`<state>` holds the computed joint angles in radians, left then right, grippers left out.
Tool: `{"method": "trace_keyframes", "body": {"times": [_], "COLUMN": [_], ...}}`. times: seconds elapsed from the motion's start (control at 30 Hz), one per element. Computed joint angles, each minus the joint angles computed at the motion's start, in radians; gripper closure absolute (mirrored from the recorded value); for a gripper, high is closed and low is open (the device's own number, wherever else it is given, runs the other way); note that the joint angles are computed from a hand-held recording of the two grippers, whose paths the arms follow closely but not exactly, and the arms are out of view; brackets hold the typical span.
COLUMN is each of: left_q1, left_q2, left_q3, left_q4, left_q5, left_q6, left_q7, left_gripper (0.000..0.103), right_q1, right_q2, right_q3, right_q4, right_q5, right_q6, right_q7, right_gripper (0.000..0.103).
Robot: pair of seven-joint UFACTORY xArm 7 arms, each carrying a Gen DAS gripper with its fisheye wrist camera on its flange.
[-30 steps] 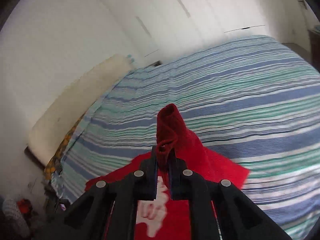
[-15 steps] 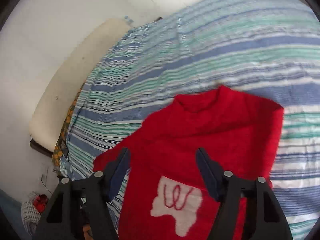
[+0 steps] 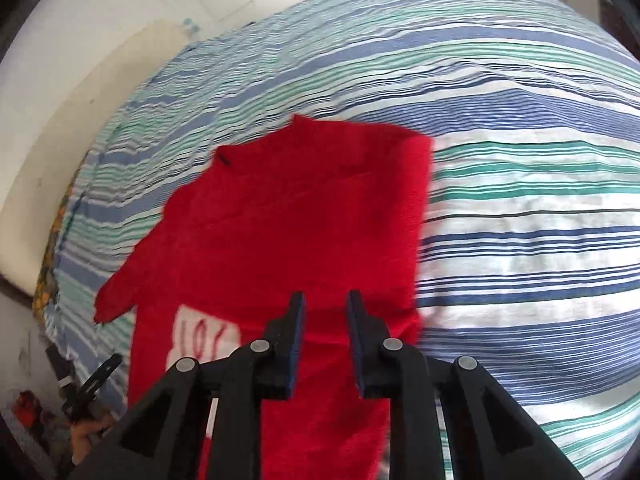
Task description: Fold small clothes
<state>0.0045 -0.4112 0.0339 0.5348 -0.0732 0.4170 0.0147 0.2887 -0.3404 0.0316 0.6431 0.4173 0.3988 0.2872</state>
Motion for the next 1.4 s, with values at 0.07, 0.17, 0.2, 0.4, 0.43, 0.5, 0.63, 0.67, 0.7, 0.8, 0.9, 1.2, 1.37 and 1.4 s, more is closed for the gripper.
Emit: {"method": "trace_keyframes", "body": {"times": [0.07,0.17,0.2,0.4,0.43,0.5,0.63,0.67,0.7,0.8,0.9,1.2,1.37,1.4], "left_q1": [0.007,0.013,0.013,0.017,0.019,0.017,0.003,0.000,-0.005,-0.065,-0.113,-0.072,-0.001,0.017], "left_q2": [0.006,0.004,0.002,0.008,0.004,0.001,-0.007,-0.008,-0.012,-0.014,0.007,0.326,0.439,0.455], "left_q3": [-0.011,-0.020,-0.020,-0.027,-0.029,-0.027,-0.010,-0.005,0.002,0.094,0.216,0.413,0.381,0.373], "left_q4": [-0.001,-0.011,-0.012,-0.014,-0.019,-0.024,-0.029,-0.026,-0.024,0.016,0.076,0.351,0.456,0.468], "left_q5": [0.021,0.044,0.045,0.059,0.065,0.066,0.046,0.038,0.026,-0.115,-0.343,-0.867,-1.009,-1.033], "left_q6": [0.009,0.003,0.002,-0.006,-0.012,-0.017,-0.017,-0.012,-0.003,0.036,0.052,0.216,0.267,0.279], "left_q7": [0.003,0.002,0.001,-0.013,-0.015,-0.015,0.000,0.006,0.011,0.081,0.179,0.356,0.413,0.412], "left_gripper": [0.001,0.001,0.001,0.001,0.001,0.001,0.001,0.001,0.001,0.001,0.001,0.021,0.045,0.062], "right_q1": [-0.043,-0.088,-0.092,-0.004,0.029,0.087,0.150,0.163,0.167,0.185,0.188,0.195,0.197,0.198], "right_q2": [0.034,0.005,-0.028,-0.268,-0.302,-0.322,-0.356,-0.425,-0.452,-0.475,-0.466,-0.412,-0.397,-0.395], "right_q3": [0.051,0.109,0.119,0.167,0.173,0.201,0.284,0.288,0.298,0.289,0.291,0.316,0.325,0.325], "right_q4": [-0.017,-0.126,-0.157,-0.205,-0.213,-0.213,-0.243,-0.292,-0.300,-0.294,-0.302,-0.305,-0.297,-0.298], "right_q5": [-0.012,-0.092,-0.099,-0.268,-0.279,-0.292,-0.311,-0.336,-0.348,-0.363,-0.371,-0.428,-0.456,-0.458], "right_q6": [0.028,-0.048,-0.074,0.046,0.071,0.117,0.245,0.243,0.257,0.294,0.272,0.207,0.208,0.206], "right_q7": [0.030,0.187,0.239,0.400,0.392,0.391,0.465,0.491,0.512,0.542,0.570,0.635,0.654,0.656], "right_gripper": [0.070,0.078,0.079,0.065,0.060,0.051,0.051,0.051,0.050,0.050,0.048,0.035,0.031,0.030]}}
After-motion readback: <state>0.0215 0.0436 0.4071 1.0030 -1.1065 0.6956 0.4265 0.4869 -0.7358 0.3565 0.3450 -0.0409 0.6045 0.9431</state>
